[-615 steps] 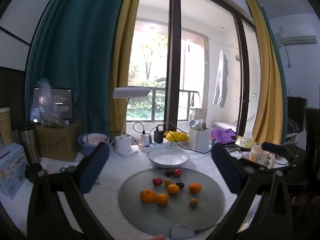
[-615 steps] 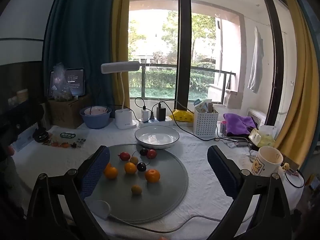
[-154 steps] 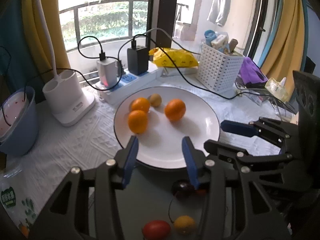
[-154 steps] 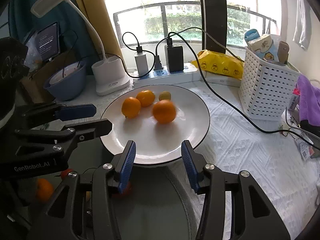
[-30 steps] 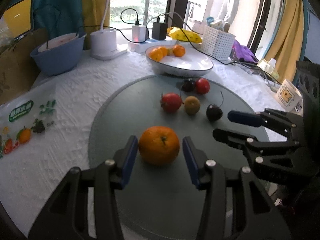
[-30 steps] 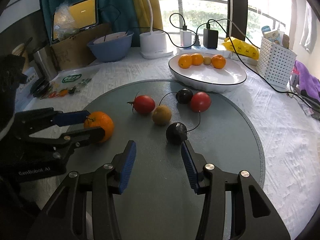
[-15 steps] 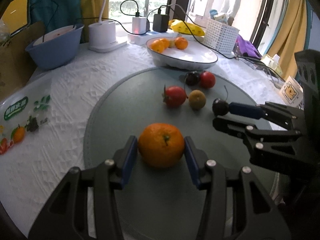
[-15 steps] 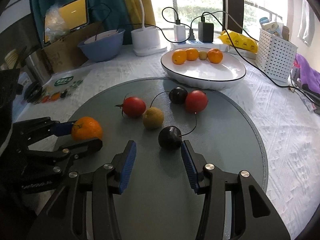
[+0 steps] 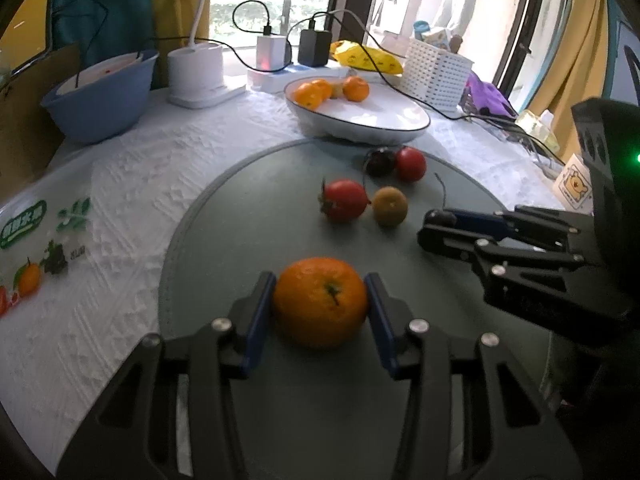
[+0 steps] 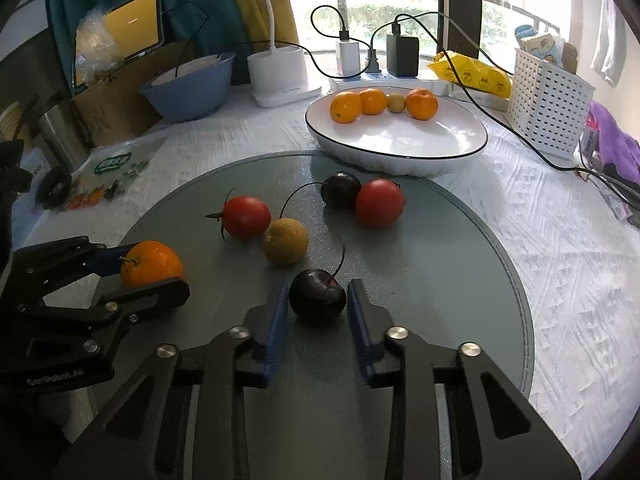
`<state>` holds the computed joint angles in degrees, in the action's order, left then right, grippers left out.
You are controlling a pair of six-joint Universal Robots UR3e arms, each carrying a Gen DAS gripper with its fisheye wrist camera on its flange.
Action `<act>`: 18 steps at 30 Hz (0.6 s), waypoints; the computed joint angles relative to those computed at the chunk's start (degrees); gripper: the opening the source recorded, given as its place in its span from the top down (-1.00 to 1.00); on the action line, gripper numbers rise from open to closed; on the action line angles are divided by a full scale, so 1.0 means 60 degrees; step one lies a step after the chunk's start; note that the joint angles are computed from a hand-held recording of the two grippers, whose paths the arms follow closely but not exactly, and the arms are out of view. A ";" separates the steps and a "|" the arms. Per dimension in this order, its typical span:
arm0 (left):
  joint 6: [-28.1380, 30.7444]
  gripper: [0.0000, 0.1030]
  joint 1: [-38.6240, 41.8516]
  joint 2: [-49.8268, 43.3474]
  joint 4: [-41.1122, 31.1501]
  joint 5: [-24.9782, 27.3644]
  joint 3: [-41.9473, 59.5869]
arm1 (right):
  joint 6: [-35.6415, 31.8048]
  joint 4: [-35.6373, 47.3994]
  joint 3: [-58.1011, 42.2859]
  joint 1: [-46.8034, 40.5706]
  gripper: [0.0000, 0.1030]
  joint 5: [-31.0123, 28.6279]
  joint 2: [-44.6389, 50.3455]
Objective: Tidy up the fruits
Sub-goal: 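Close the left tool on the large orange while the right tool grasps a dark plum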
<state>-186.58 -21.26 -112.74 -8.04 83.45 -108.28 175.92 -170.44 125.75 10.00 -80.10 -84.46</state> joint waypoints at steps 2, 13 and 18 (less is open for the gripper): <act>0.0013 0.11 0.0048 0.0035 0.0025 -0.0090 -0.0058 | -0.0016 0.0010 -0.0019 0.0013 0.41 -0.0022 0.0008; 0.0004 0.12 -0.0043 0.0161 0.0035 -0.0039 -0.0198 | -0.0034 -0.0011 0.0072 0.0048 0.42 -0.0007 -0.0165; -0.0028 0.12 -0.0142 0.0320 0.0127 0.0063 -0.0349 | -0.0017 -0.0063 0.0171 0.0052 0.42 0.0019 -0.0332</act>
<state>-186.75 -22.11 -110.82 -7.28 83.82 -110.37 175.82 -170.82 126.77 10.32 -79.99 -86.45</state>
